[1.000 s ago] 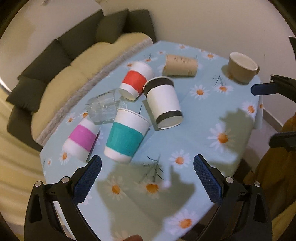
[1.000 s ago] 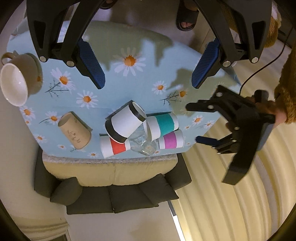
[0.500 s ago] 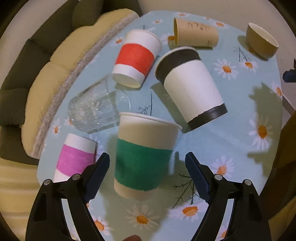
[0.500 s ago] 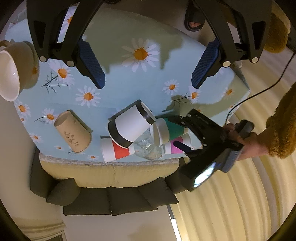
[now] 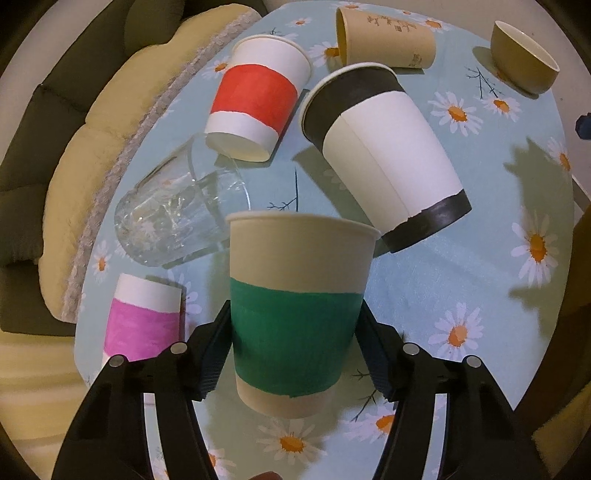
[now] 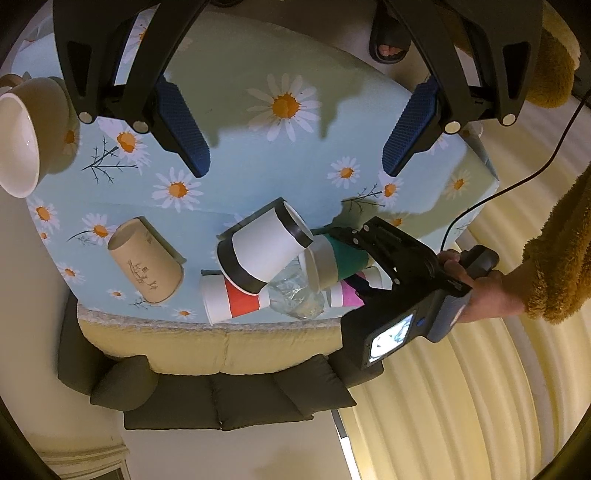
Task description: Flip cup upright
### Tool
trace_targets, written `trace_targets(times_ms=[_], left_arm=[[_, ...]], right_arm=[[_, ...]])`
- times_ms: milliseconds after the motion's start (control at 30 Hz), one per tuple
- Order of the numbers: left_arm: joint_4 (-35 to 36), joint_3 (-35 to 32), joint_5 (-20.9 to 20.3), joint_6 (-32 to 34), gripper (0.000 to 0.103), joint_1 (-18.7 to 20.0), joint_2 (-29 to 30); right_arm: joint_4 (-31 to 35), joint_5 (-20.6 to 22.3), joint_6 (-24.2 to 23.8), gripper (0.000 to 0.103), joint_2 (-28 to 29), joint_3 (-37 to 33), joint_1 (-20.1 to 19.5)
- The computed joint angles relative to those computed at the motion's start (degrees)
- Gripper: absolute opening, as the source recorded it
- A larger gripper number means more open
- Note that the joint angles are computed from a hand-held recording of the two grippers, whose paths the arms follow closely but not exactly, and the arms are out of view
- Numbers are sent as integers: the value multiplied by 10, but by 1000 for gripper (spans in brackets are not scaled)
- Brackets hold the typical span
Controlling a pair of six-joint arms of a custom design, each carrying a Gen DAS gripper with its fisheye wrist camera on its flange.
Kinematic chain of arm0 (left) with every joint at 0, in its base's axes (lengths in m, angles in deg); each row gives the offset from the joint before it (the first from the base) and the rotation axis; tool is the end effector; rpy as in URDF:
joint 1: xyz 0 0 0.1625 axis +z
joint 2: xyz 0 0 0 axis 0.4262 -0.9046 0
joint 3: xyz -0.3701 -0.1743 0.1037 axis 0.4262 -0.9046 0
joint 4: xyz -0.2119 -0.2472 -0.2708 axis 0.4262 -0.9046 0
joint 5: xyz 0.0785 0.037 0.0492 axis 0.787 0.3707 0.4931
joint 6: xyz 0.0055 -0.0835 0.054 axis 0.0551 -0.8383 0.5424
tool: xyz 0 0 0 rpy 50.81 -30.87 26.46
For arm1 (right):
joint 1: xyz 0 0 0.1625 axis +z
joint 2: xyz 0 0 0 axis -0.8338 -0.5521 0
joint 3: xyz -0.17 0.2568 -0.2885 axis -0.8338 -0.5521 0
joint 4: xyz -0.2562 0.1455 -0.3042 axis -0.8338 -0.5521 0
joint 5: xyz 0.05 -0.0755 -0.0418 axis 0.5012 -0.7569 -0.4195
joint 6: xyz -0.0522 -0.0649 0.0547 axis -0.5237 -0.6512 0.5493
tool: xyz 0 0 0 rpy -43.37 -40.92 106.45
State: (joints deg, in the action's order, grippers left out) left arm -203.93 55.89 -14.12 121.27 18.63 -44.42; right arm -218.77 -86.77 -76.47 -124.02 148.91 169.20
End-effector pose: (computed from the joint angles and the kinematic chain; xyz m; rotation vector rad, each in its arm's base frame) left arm -0.2473 -0.5061 0.0934 1.6561 1.8099 0.2707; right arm 0.1899 -0.2530 0.1904 0.3988 -2.4607 0.9600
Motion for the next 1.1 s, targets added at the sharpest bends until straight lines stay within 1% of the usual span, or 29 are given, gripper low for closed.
trace_targets(times_ms=[100, 200, 333, 400, 533, 633, 767, 833, 933, 1000, 1067, 1100], left_arm=[[7, 2, -6, -14, 62, -3, -12], [12, 8, -25, -38, 62, -6, -36], [12, 20, -68, -97, 62, -3, -77], [11, 34, -99, -139, 62, -3, -106], [-8, 81, -145, -188, 62, -21, -170], [-41, 124, -168, -242, 62, -39, -220], [-68, 171, -164, -332, 62, -63, -270], [-81, 199, -152, -389, 62, -80, -297], [-104, 228, -166, -446, 62, -82, -326], [-121, 249, -178, -473, 62, -84, -346], [-146, 274, -169, -490, 62, -96, -363], [-161, 284, -171, -498, 62, -97, -368]], right_arm=[[-4, 4, -4, 93, 1, 0, -2], [-2, 11, -5, 93, -2, 1, -4], [-5, 19, -8, 93, -10, 4, -8], [-5, 23, -8, 93, -13, 6, -9], [-18, 31, -10, 93, -12, 8, -5], [-22, 31, -11, 93, -11, 9, -2], [-19, 32, -7, 93, -18, 13, 0], [-13, 35, -3, 93, -25, 15, 0], [-14, 31, -2, 93, -30, 19, 4], [-13, 27, 0, 93, -32, 21, 6], [-12, 26, 0, 93, -36, 24, 6], [-12, 25, 0, 93, -38, 25, 5]])
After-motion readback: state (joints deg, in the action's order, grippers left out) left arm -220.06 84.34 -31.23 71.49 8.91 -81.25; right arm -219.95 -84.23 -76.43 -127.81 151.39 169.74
